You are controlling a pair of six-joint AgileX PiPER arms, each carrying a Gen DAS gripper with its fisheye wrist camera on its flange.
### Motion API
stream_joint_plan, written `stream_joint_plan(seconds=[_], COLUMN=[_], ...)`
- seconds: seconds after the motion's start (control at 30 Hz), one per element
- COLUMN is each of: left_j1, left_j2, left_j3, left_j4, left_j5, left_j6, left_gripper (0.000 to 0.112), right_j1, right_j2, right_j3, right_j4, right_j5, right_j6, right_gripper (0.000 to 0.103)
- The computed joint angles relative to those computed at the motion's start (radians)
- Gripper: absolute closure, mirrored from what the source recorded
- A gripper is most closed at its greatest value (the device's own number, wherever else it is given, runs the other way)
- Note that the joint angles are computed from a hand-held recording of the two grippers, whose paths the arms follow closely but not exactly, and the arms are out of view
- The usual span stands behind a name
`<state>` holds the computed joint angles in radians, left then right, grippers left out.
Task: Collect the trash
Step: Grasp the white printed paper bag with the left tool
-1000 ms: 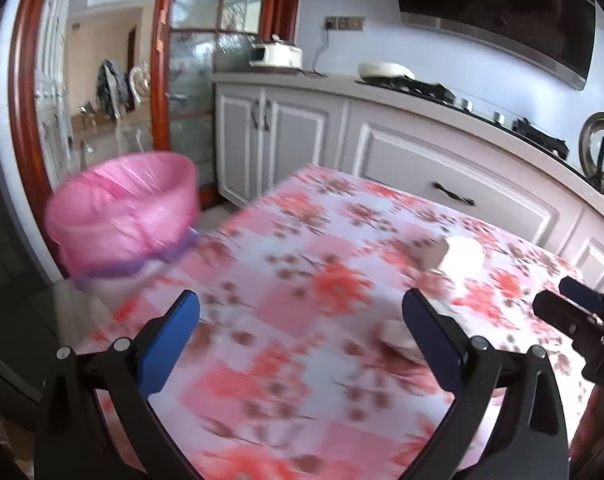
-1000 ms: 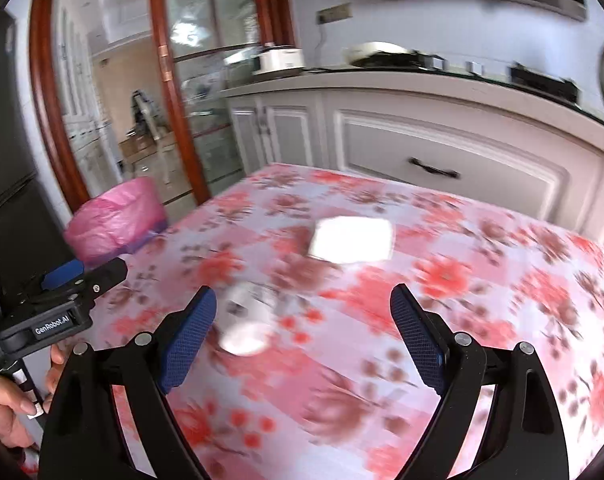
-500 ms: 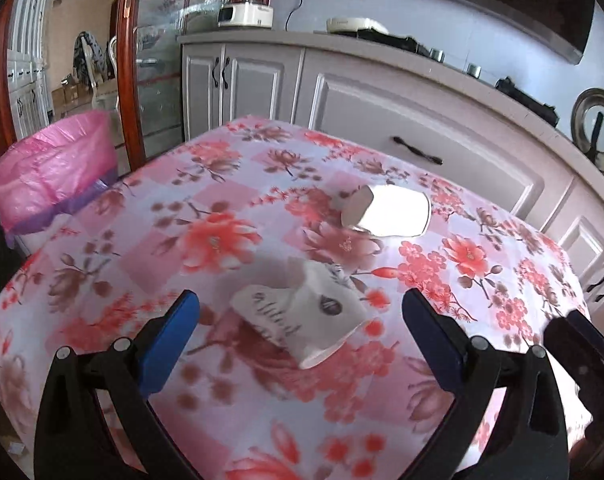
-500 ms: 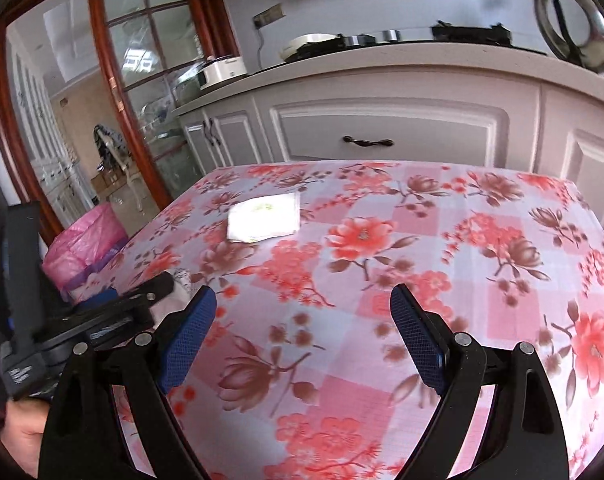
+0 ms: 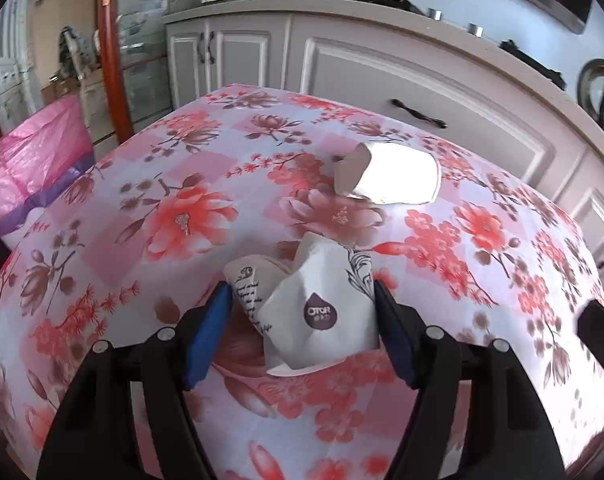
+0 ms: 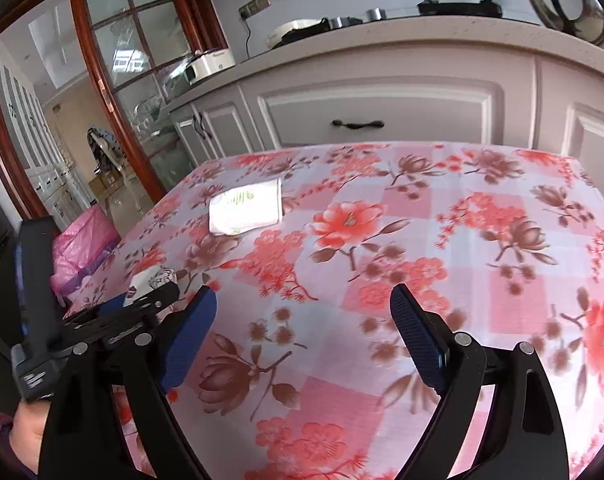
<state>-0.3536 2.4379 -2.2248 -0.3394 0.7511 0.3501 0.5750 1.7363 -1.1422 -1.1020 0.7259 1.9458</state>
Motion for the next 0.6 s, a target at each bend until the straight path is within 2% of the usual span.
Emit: stream_joint_plan(seconds=[0.13,0.27,0.47,0.6], left_j1=[0.033,0.069,0.114,0.128], left_j2=[-0.044,-0.053,-0.057,-0.014], left_j3=[0.080,0.099,0.094,0.004], left_j4=[-0.085,-0.131,-0.182,-0.184], left_j5=[-0.034,-0.042,-0.082,-0.043], left_j6=[0.162,0.258,0.349,0.316], left_gripper=[0.044,0.044,0.044,0.044], right_j1=[-0.044,-0.112,-0.188,-0.225], right_j2=[0.057,0.138,0.277,0.397], right_j3=[-0.071,-0.182,-0.394,-0.584], right_j4=[0.063,0.189,0.365,0.480], right_j5=[-0.050,-0.098,-0.073,-0.006], right_j6=[-0.128,-0.343,-0.650,-0.868], right_gripper=[0.020,0.020,0.020,0.020])
